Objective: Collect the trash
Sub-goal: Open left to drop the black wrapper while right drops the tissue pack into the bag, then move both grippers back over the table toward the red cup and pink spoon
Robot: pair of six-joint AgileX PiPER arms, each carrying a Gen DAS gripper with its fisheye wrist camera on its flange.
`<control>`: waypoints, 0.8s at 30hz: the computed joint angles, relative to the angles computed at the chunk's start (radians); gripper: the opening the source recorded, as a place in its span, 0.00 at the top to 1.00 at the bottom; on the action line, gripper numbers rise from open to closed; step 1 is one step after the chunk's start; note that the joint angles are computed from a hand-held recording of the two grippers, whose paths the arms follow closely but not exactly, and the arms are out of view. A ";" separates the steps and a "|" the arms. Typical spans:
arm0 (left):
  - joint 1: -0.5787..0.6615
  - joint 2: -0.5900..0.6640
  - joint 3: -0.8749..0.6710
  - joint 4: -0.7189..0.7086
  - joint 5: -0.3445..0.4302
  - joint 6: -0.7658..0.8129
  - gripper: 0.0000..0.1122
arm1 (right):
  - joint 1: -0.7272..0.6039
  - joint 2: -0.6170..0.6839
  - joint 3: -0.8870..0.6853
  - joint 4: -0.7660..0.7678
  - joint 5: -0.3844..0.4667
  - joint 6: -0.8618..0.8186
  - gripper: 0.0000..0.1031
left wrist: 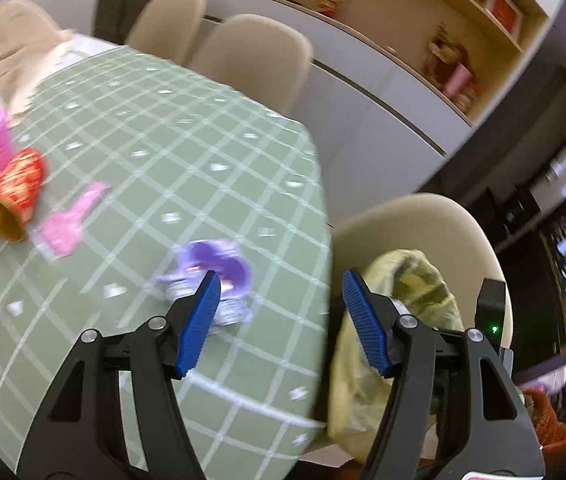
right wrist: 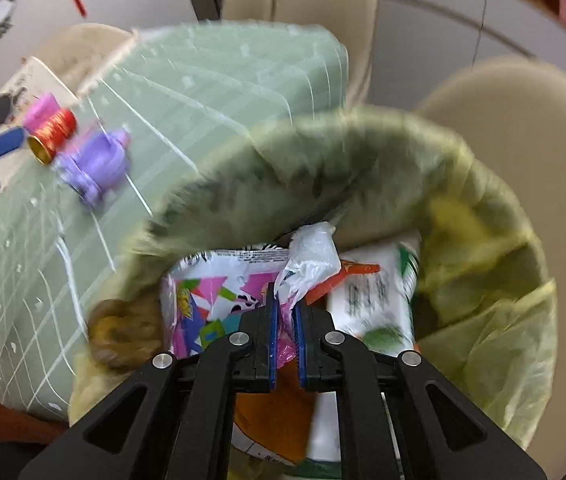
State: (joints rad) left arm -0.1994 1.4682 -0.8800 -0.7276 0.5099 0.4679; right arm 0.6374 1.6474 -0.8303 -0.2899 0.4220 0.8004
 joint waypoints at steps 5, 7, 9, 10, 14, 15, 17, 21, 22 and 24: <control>0.150 -0.057 0.065 -0.035 0.059 0.071 0.46 | 0.001 -0.029 0.029 -0.091 0.041 0.183 0.91; 0.200 -0.076 0.092 -0.052 0.084 0.113 0.46 | 0.004 -0.073 0.078 -0.135 0.023 0.290 0.90; 0.262 -0.093 0.122 -0.077 0.120 0.168 0.46 | 0.022 -0.111 0.116 -0.184 0.006 0.400 0.86; 0.288 -0.100 0.132 -0.085 0.138 0.191 0.46 | 0.033 -0.127 0.132 -0.214 0.003 0.447 0.79; 0.379 -0.124 0.170 -0.112 0.194 0.271 0.46 | 0.139 -0.186 0.148 -0.386 0.098 0.681 0.66; 0.408 -0.127 0.177 -0.121 0.211 0.296 0.46 | 0.157 -0.192 0.144 -0.405 0.123 0.706 0.62; 0.444 -0.135 0.186 -0.132 0.234 0.325 0.46 | 0.213 -0.192 0.121 -0.439 0.205 0.756 0.55; 0.527 -0.156 0.197 -0.150 0.285 0.385 0.46 | 0.264 -0.192 0.077 -0.459 0.327 0.785 0.51; 0.547 -0.158 0.198 -0.154 0.294 0.398 0.46 | 0.264 -0.207 0.081 -0.463 0.337 0.788 0.49; 0.597 -0.162 0.198 -0.160 0.317 0.426 0.46 | 0.269 -0.224 0.066 -0.476 0.348 0.795 0.49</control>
